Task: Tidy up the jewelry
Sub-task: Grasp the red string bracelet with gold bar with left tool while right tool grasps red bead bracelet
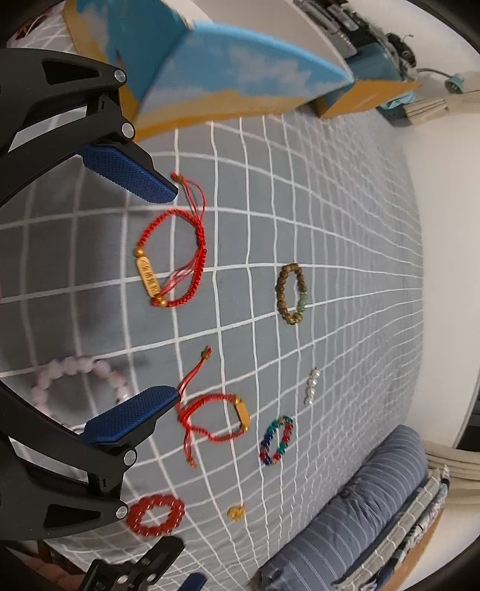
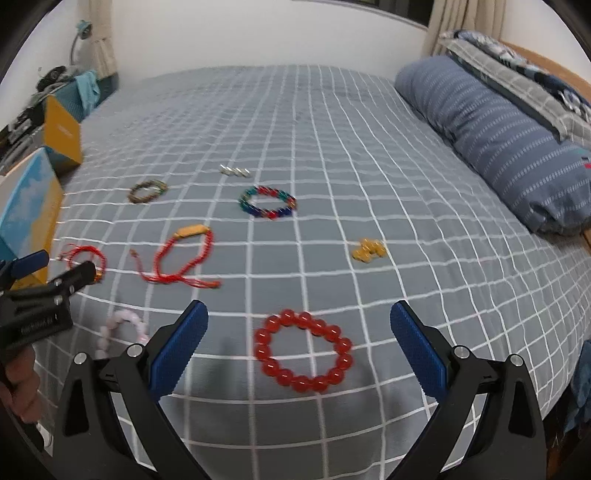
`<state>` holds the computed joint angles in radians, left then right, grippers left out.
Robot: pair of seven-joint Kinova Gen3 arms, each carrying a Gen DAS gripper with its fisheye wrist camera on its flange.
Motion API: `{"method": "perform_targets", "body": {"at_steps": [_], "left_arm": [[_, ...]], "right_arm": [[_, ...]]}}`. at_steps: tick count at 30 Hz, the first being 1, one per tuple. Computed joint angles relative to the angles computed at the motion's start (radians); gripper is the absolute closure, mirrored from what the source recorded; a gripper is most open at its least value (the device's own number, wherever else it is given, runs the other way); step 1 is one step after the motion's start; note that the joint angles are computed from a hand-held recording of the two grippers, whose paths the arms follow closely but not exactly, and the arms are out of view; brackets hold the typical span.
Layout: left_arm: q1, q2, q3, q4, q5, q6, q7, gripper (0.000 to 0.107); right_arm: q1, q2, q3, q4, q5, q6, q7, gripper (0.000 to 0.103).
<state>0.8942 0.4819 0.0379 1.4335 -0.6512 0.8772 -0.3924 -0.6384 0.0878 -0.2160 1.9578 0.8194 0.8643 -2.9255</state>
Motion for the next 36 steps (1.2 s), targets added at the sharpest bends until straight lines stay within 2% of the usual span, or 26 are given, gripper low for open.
{"method": "perform_targets", "body": {"at_steps": [8,16,21,25,27,31,32,33,34,35,36], "left_arm": [[-0.048,0.06,-0.008,-0.041,0.056,-0.024,-0.075,0.01],[-0.048,0.093,-0.034,-0.072,0.069,-0.007,-0.105,0.01],[-0.047,0.096,-0.04,-0.071,0.071,-0.014,-0.116,0.012],[-0.057,0.089,-0.04,-0.062,0.086,-0.026,-0.116,0.028],[-0.062,0.085,-0.035,-0.058,0.096,-0.034,-0.124,0.038],[-0.053,0.088,-0.036,-0.066,0.095,-0.014,-0.134,0.066],[-0.055,0.09,-0.032,-0.072,0.098,-0.005,-0.145,0.076],[-0.055,0.09,-0.031,-0.075,0.1,0.0,-0.149,0.082],[-0.057,0.089,-0.03,-0.075,0.104,0.0,-0.153,0.097],[-0.065,0.088,-0.024,-0.076,0.115,0.001,-0.162,0.102],[-0.073,0.083,-0.02,-0.071,0.125,-0.008,-0.167,0.102]], "right_arm": [[0.029,0.018,0.036,0.041,-0.063,-0.049,0.016,0.008],[0.068,0.043,0.048,0.02,-0.167,-0.089,0.118,0.008],[0.083,0.05,0.065,0.02,-0.208,-0.125,0.15,0.013],[0.1,0.047,0.073,0.023,-0.251,-0.158,0.195,0.021],[0.12,0.044,0.075,0.026,-0.294,-0.187,0.237,0.028],[0.144,0.038,0.08,0.031,-0.366,-0.227,0.301,0.042],[0.139,0.038,0.082,0.031,-0.362,-0.224,0.294,0.046],[0.144,0.04,0.074,0.025,-0.361,-0.211,0.29,0.057],[0.132,0.052,0.084,0.011,-0.367,-0.182,0.294,0.066],[0.137,0.064,0.083,0.001,-0.38,-0.168,0.308,0.075],[0.135,0.062,0.088,0.005,-0.382,-0.17,0.307,0.078]]}}
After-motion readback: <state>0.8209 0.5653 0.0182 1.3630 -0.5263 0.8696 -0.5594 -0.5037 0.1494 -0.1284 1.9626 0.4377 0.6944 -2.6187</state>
